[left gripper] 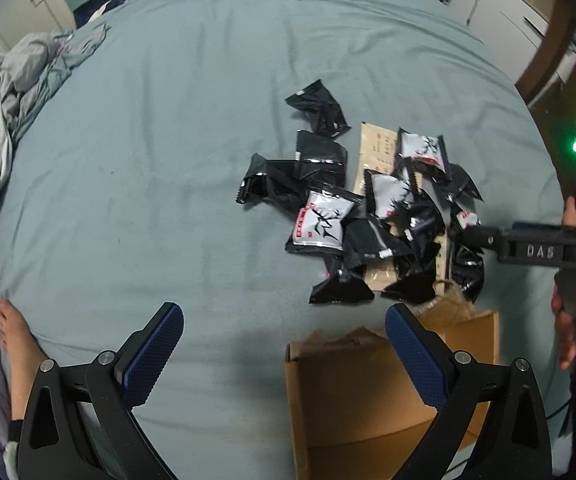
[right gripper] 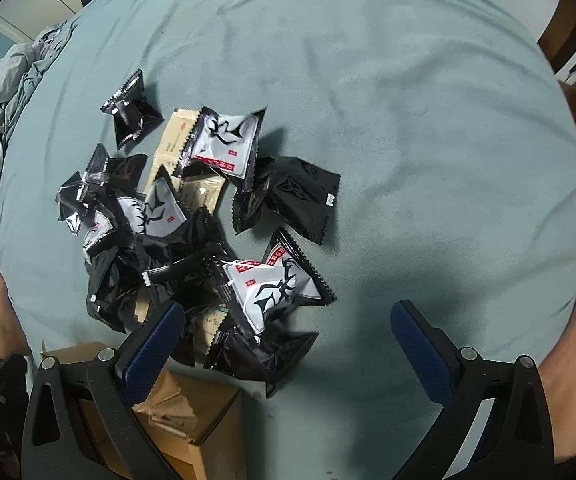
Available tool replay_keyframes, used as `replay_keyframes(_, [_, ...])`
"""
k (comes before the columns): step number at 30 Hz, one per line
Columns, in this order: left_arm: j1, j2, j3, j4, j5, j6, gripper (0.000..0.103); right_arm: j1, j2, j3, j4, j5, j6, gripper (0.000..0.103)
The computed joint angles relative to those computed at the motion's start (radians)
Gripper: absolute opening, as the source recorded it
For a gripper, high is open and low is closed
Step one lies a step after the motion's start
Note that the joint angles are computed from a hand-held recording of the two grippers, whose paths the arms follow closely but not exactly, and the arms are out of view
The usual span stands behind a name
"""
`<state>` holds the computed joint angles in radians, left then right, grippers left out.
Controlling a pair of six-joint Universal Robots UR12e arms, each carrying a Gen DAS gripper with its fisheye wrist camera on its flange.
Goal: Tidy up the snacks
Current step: 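Move the right gripper over the pile and close on a white deer-logo packet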
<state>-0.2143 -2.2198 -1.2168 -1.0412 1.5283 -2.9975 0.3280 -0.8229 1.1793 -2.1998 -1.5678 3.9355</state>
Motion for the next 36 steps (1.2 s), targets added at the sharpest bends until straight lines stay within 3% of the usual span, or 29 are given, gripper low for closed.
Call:
replay_keyframes(6, [0.012, -0.018, 0.024, -0.034, -0.017, -0.043, 0.103, -0.018, 0.035, -0.035, 0.093, 0.065, -0.028, 0.103])
replay_keyframes(13, [0.013, -0.025, 0.031, -0.046, -0.022, -0.045, 0.103, -0.021, 0.06, -0.062, 0.124, 0.045, -0.053, 0.102])
replay_keyframes(22, [0.012, -0.021, 0.024, -0.044, -0.028, -0.035, 0.103, -0.01, 0.086, -0.102, 0.13, 0.019, -0.079, 0.076])
replay_keyframes(27, [0.013, -0.024, 0.027, -0.046, -0.021, -0.047, 0.103, -0.009, 0.088, -0.12, 0.147, -0.029, -0.102, 0.038])
replay_keyframes(36, [0.008, -0.031, 0.03, -0.029, 0.005, -0.051, 0.102, -0.007, 0.07, -0.094, 0.097, -0.045, -0.15, 0.032])
